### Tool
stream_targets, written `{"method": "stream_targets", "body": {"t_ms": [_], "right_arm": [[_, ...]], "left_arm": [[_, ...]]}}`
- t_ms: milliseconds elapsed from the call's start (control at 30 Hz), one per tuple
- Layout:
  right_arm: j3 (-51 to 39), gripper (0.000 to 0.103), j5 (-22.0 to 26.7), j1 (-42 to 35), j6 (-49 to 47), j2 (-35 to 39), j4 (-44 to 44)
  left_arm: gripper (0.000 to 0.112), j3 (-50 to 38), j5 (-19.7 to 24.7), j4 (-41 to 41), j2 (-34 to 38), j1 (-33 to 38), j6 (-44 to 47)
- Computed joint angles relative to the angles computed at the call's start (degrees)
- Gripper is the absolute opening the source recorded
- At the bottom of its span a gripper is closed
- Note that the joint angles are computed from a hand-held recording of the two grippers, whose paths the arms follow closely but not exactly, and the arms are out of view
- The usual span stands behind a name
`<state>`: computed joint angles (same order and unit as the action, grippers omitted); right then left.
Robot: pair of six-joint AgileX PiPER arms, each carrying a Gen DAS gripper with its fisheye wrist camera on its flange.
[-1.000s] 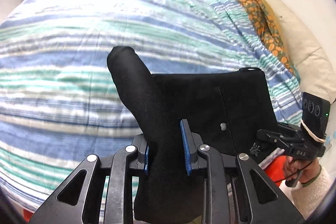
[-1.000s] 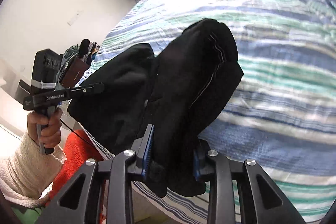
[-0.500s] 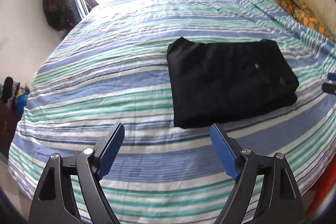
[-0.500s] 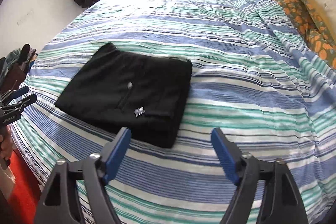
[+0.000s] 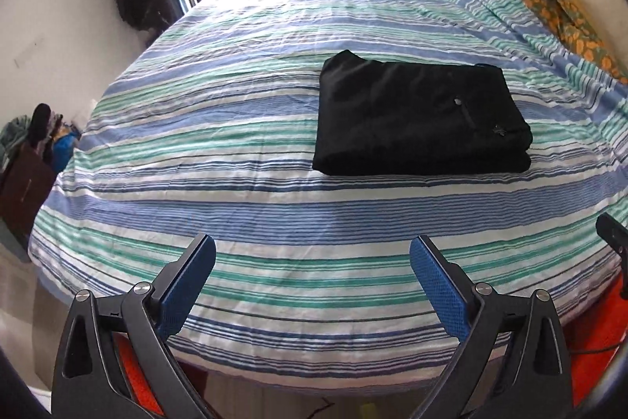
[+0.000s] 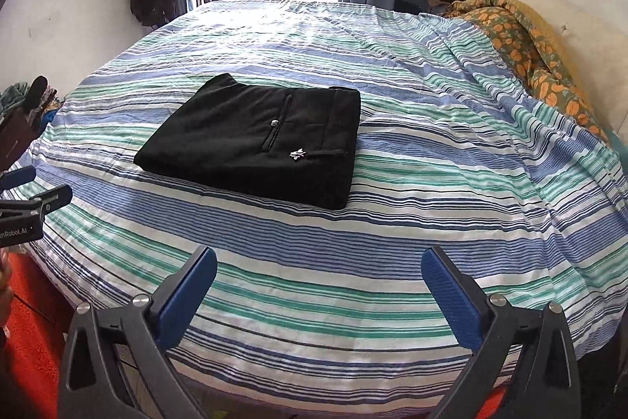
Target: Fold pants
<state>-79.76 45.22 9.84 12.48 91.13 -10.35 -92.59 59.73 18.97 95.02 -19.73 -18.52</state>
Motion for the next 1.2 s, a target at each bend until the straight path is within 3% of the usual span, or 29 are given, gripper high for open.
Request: {"method": "stream_targets", "body": {"t_ms": [100,567,1200], "right_arm": [[-0.59,0.103,1.8,1.23,0.45,-0.22,1.12],[-4.2,0.103,8.36,4.3,3.69,-0.32,1.36],[-5.95,0.103,10.39,4.34,3.72,-0.26,1.86]], "left_arm": [[0.1,-1.85,2.98,-1.15,0.78,-0.2,0.1],[0.1,-1.52,4.3,-4.09,-0.42,-1.69,2.58],[0.1,-3.47,6.32,-5.7,0.24,-1.8,3.63]]}}
